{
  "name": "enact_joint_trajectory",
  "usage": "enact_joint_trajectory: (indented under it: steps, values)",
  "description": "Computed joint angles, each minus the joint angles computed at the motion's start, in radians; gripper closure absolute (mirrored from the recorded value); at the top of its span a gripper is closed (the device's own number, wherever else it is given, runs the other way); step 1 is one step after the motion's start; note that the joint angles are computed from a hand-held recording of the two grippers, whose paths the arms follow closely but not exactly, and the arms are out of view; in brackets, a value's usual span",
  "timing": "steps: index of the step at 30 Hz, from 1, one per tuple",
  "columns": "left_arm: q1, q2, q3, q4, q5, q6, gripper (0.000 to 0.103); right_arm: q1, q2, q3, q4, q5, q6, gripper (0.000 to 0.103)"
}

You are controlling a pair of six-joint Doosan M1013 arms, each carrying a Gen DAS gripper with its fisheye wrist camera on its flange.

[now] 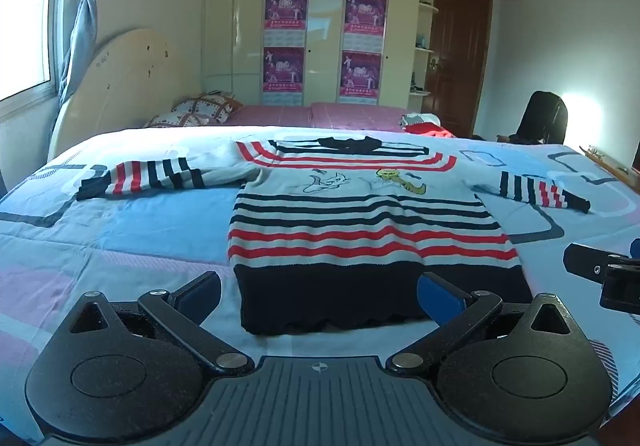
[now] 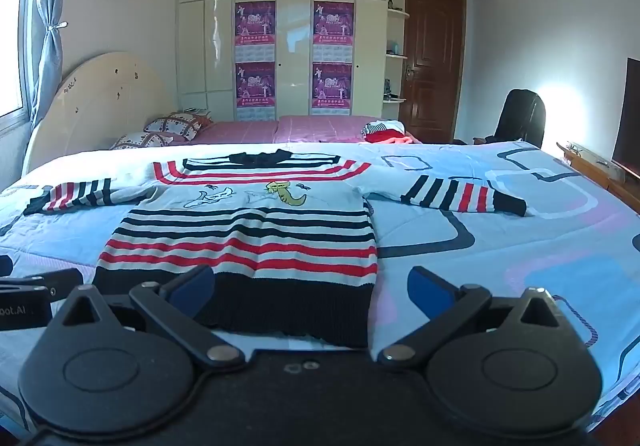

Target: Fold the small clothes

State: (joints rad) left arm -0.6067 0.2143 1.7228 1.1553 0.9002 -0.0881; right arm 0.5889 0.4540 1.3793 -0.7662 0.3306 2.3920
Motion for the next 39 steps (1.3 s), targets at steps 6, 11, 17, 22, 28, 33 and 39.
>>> enact_joint_trajectory:
  steps: [6,11,17,22,28,33,39]
  values:
    - [0.008,0.019,-0.025,-0.033,0.002,0.023,0.000,-0.001,0.002,-0.004,0.003,0.004,-0.009,0.000]
    - [0.008,0.012,-0.011,-0.017,-0.011,-0.005,0.000,-0.002,0.003,-0.007,0.016,0.005,-0.020,0.000]
    - [0.005,0.010,-0.010,-0.020,-0.008,-0.002,0.000,-0.002,0.004,-0.008,0.016,0.006,-0.020,0.000]
    - [0.003,0.011,-0.011,-0.018,-0.002,-0.005,0.000,-0.002,0.004,-0.008,0.017,0.007,-0.021,0.000]
    - [0.004,0.011,-0.012,-0.020,-0.004,0.003,0.000,-0.001,0.004,-0.008,0.019,0.008,-0.022,0.000]
    - [0.004,0.010,-0.011,-0.023,-0.004,0.005,0.000,0.000,0.003,-0.008,0.013,0.008,-0.016,0.000]
    - [0.003,0.009,-0.011,-0.019,0.001,0.007,0.000,0.000,0.004,-0.008,0.010,0.007,-0.015,0.000]
